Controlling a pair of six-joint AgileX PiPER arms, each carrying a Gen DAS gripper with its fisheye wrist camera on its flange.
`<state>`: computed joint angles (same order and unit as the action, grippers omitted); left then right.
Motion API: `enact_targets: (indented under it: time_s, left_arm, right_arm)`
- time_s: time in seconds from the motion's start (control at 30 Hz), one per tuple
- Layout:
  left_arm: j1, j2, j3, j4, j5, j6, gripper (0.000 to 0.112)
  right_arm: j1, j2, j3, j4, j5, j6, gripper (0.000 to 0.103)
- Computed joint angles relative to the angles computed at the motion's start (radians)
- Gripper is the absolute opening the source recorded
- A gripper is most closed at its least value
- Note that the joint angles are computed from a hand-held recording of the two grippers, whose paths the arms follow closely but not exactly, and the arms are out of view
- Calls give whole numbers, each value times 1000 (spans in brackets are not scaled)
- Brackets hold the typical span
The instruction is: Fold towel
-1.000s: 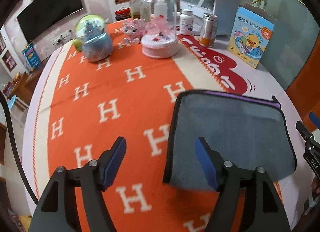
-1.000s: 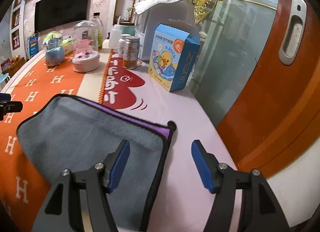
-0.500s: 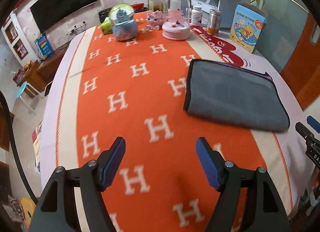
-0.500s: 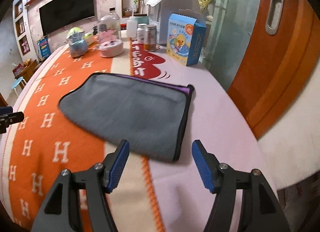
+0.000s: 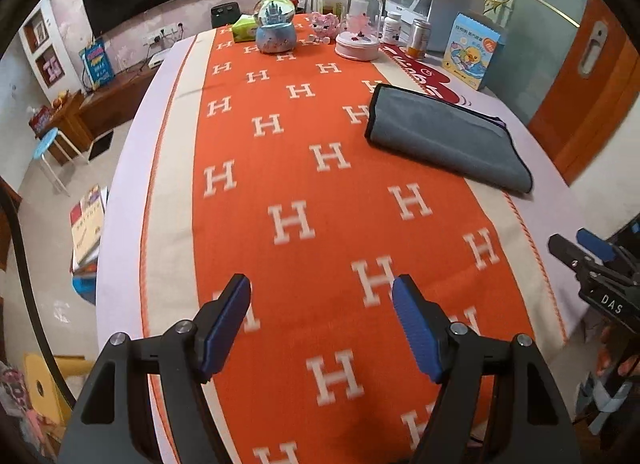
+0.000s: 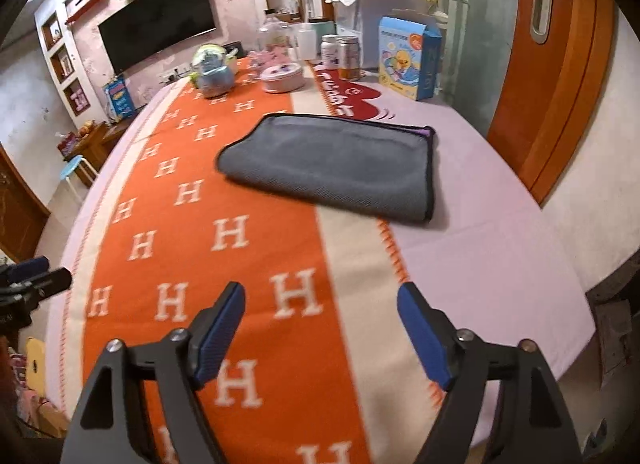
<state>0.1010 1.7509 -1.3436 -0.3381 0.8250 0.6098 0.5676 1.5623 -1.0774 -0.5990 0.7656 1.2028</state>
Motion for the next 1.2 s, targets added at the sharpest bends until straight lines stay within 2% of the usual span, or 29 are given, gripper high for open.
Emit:
enact_targets:
  time_s: [0.13, 0.2, 0.33, 0.4, 0.57, 0.77, 0.87, 1.0, 1.2]
  left_arm:
    - [59, -80, 73, -36, 26, 50, 74]
    - [80, -105, 88, -38, 40, 59, 81]
    - [150, -142, 90, -97, 108, 112, 83]
    - [183, -165, 91, -123, 135, 116, 89]
    - [228, -200, 81, -138, 184, 101, 98]
    - [241, -258, 78, -146, 234, 19, 100]
    - [215, -306, 95, -130, 220, -42, 100]
    - [133, -376, 127, -41, 165, -161, 100]
    - [49, -456, 163, 62, 123, -298, 100]
  right_arm:
    - [98, -34, -11, -2, 75, 74, 90]
    - [137, -52, -17, 6, 101, 100, 94]
    - [207, -66, -57, 8, 176, 127, 99]
    - [237, -67, -84, 7, 213, 119, 102]
    - [260, -62, -166, 56, 252, 11, 103]
    - [255, -57, -265, 143, 317, -147, 103]
    - [256, -78, -297, 163, 349, -192, 103]
    - [261, -104, -323, 162, 382, -227, 103]
    - [283, -127, -328, 164, 400, -241, 103]
